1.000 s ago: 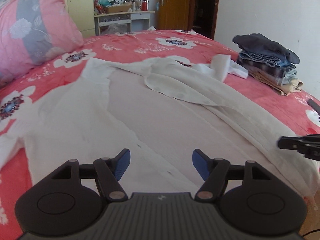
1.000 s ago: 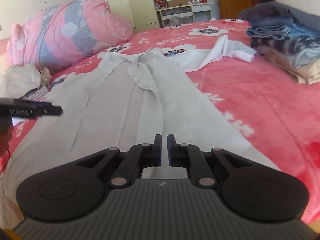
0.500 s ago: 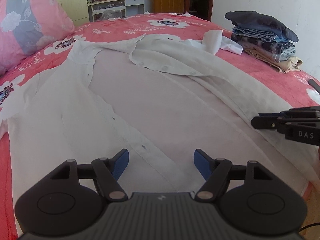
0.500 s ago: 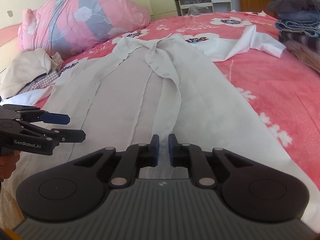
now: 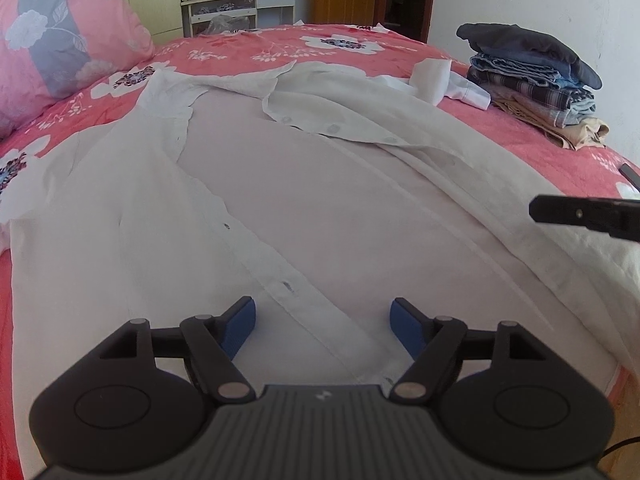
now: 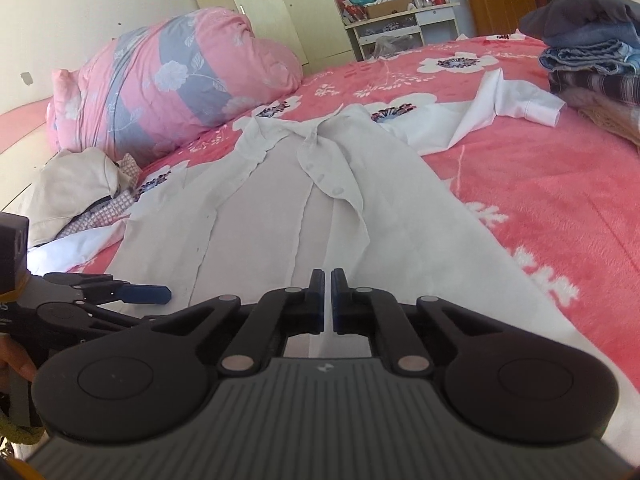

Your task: Fold clothes

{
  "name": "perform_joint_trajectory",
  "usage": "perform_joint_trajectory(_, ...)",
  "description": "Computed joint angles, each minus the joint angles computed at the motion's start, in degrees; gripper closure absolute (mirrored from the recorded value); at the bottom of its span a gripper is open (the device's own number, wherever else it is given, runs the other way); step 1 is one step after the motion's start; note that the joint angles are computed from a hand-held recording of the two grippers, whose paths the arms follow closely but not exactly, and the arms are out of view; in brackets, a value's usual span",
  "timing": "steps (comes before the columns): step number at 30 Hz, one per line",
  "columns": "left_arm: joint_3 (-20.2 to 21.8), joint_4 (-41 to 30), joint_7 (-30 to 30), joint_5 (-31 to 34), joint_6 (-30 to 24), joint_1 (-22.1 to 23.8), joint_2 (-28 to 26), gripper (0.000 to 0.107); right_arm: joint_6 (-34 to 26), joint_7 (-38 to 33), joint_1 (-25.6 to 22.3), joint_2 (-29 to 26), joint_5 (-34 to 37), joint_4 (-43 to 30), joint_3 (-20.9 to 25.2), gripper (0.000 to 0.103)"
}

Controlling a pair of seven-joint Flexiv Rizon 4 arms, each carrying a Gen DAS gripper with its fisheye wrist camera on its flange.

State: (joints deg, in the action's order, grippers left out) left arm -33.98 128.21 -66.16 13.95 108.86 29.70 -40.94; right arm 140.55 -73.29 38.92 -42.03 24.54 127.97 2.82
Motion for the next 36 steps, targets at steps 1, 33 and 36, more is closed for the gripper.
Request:
perform_joint_trajectory(1, -0.1, 0.0, 0.0, 0.1, 0.1, 0.1, -0.1, 0.031, -0.8, 0.2, -1.0, 0.6, -1.8, 0.6, 0.6, 0.099)
perform_joint_trajectory(33, -13.7, -3.0, 2.4, 9.7, 3.5, 16.6, -18.0, 0.031, -56.5, 23.5, -21.9, -29.3, -30.2, -74.6, 8.0, 0.08)
perform_joint_trajectory(36, -16.7, -3.0, 3.8, 10.4, 2.6, 19.9, -22.2, 0.031, -58.1, 23.8, -21.2, -31.9, -30.6, -79.6, 7.4, 0.101)
